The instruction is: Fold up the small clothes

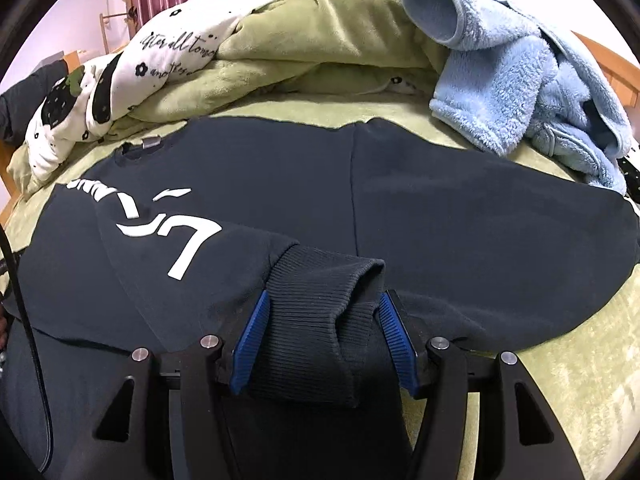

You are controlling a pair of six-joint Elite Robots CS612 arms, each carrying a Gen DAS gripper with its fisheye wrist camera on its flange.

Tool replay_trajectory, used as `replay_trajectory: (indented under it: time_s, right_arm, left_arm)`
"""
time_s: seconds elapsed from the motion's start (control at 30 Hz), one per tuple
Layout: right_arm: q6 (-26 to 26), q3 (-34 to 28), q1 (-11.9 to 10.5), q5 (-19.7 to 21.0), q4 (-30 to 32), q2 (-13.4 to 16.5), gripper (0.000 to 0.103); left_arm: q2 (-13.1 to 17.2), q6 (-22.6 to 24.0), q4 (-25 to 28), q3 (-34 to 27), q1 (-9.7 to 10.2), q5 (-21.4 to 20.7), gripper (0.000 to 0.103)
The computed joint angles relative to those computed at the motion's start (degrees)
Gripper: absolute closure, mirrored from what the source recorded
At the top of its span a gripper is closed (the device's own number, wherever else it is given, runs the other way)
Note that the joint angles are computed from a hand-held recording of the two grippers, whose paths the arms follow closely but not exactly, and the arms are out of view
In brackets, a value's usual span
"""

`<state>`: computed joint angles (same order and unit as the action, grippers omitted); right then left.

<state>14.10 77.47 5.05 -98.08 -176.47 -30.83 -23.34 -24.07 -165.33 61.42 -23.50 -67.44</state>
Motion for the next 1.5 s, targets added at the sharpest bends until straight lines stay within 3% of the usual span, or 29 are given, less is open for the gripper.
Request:
replay_trajectory:
  time_s: [0.23,0.43,0.67,0.83,0.97,1.17,1.23,1.27,1.5]
  right_arm:
    - [0.3,3.6,-0.2,-2.9,-6.7,-2.4,0.047]
    - [0.2,7.9,-1.5,-8.2,-10.7,-4.5,0.047]
    - [4.4,13.2,-5.2,-6.4,-10.9,-6.1,0.047]
    - [7.4,13.5,-7.3,-4.2,-9.1,-5.2,0.047]
    - [11.6,12.7,-9.1,-0.1,-8.7,-4.2,0.047]
    - [13.5,9.6,-9.4,-1.2,-5.9,-2.7,0.047]
    - [13.3,9.0,-9.3,-2.0,-6.0,-2.4,0.069]
    - [12.8,8.7,-9.3,-1.7,-6.4,-2.2,0.093]
    - [10.4,8.4,-6.9,-7.8,-14.0,-3.1,0.097]
  left_arm:
    - [-2.6,4.2,-4.2,5.1,-1.36,3.1,0.032]
    - [-4.8,7.0,-9.2,10.0,-2.69,4.6,0.032]
    - [-6.2,5.3,-9.4,13.3,-4.16,5.6,0.032]
    - [-6.3,6.3,-10.8,13.9,-4.91,5.5,0.032]
    - [-6.1,6.3,-11.5,13.8,-5.05,5.7,0.032]
    - [-5.7,4.6,-9.2,12.9,-4.41,3.1,0.032]
    - [-5.7,3.9,-8.4,12.7,-4.22,2.6,0.032]
    - [-5.8,3.7,-7.9,12.6,-4.17,2.5,0.032]
    - [-7.0,3.1,-8.3,14.3,-3.71,0.9,0.030]
